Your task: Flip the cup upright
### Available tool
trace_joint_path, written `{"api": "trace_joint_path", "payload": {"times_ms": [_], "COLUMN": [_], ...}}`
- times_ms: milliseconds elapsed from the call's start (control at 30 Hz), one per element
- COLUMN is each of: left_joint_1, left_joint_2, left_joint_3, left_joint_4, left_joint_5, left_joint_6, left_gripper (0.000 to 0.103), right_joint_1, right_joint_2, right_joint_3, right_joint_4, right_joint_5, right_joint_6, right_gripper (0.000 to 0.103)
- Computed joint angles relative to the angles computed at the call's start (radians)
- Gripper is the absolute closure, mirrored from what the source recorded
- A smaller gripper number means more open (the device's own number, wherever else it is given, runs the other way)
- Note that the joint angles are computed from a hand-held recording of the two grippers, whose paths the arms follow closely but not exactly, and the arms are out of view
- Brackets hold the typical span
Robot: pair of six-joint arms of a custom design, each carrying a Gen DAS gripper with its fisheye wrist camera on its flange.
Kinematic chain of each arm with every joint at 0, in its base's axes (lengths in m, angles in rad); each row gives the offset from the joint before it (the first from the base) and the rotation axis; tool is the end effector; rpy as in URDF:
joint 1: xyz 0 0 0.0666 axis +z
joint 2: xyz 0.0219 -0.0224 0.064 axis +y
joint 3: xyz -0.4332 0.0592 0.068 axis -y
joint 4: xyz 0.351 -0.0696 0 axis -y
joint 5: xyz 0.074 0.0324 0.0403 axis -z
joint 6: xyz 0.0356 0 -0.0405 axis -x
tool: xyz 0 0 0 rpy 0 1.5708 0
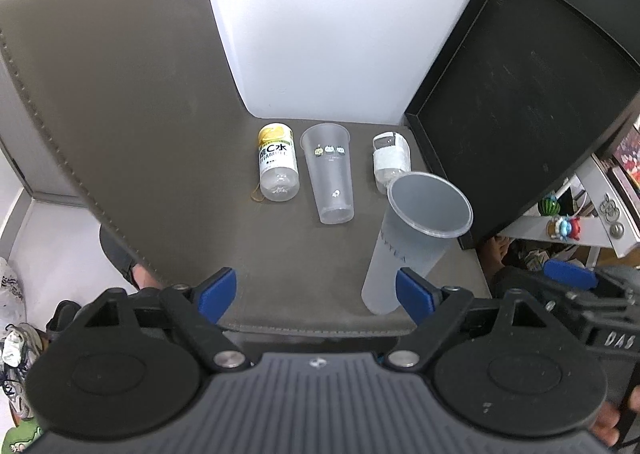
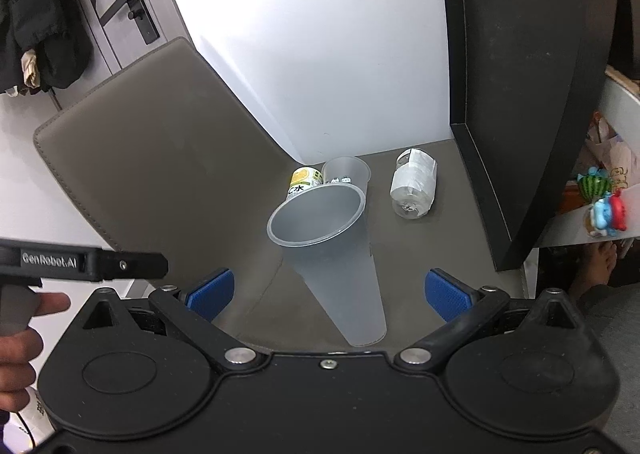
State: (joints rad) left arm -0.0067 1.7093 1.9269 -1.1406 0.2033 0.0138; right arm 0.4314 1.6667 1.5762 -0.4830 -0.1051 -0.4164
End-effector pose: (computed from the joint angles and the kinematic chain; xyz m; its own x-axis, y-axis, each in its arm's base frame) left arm 0.5573 -0.0113 0.5391 -0.7991 -0.0082 -0.6011 0.1174 0.9785 -0.1693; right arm 0.5186 0.2424 0.4640 -0.6513 0.1430 -0.7452 -0.2542 0.8842 0.3918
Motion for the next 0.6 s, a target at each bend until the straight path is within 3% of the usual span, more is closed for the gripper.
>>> {"api": "trace_joint_path", "payload": {"times_ms": [600], "left_joint_1": [0.006], "left_joint_2": [-0.131], "left_joint_3": [-0.146], "left_joint_4": [0.03], "left_joint_5": [0.004], "left_joint_6": [-0.054], "left_gripper": [0.017], "right_joint_1": [0.008], "right_joint_2": [-0.099], "right_joint_3": [-0.067], "right_joint_4": [-0.008], "right_joint_5": [-0.009], "right_joint_6": [0.01], "right_gripper": [0.0]}}
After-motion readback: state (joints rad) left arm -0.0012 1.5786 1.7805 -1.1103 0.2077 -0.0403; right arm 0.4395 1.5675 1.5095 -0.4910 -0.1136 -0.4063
